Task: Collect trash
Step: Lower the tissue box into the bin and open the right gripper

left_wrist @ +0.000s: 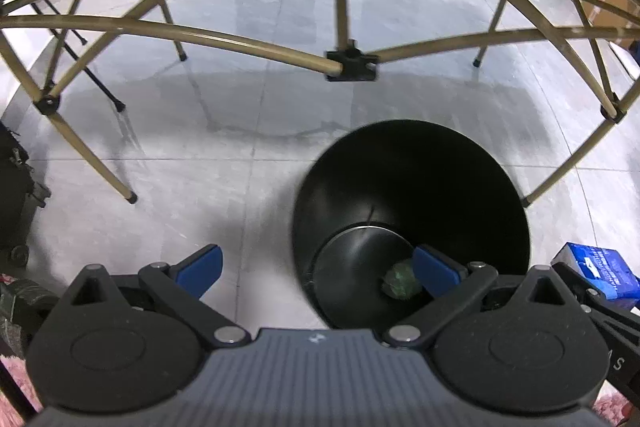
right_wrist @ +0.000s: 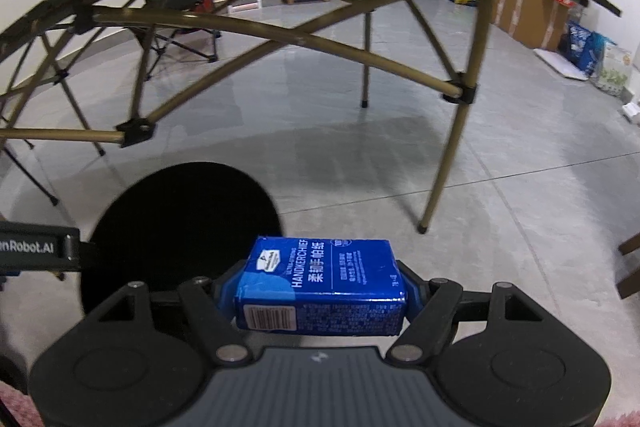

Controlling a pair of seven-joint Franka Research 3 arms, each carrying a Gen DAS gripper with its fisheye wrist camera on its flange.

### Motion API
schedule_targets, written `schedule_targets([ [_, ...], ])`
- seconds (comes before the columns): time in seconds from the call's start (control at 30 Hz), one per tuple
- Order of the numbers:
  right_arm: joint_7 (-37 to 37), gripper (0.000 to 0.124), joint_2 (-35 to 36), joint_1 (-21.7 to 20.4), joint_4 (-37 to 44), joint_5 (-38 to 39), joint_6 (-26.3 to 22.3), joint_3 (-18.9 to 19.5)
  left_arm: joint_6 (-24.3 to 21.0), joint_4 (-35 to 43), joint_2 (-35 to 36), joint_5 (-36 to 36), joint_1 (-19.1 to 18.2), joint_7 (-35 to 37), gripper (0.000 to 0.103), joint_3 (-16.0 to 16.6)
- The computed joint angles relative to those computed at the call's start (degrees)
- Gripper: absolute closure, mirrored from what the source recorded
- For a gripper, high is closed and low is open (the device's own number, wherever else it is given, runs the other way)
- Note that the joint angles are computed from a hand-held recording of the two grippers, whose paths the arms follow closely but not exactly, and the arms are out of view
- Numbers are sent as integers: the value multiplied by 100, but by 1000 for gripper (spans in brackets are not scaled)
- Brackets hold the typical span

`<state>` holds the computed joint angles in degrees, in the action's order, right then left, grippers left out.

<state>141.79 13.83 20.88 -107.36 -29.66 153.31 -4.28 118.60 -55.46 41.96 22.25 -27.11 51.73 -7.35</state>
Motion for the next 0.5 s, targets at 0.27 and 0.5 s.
schedule_targets([
  [0.27, -740, 51, 390, 31, 552, 959, -100, 214, 535, -1167, -714, 197, 262, -350, 0, 36],
  [0.5, -1090, 51, 742, 227, 1023, 1367, -263, 180, 796, -1864, -1167, 284, 527, -580, 0, -19],
])
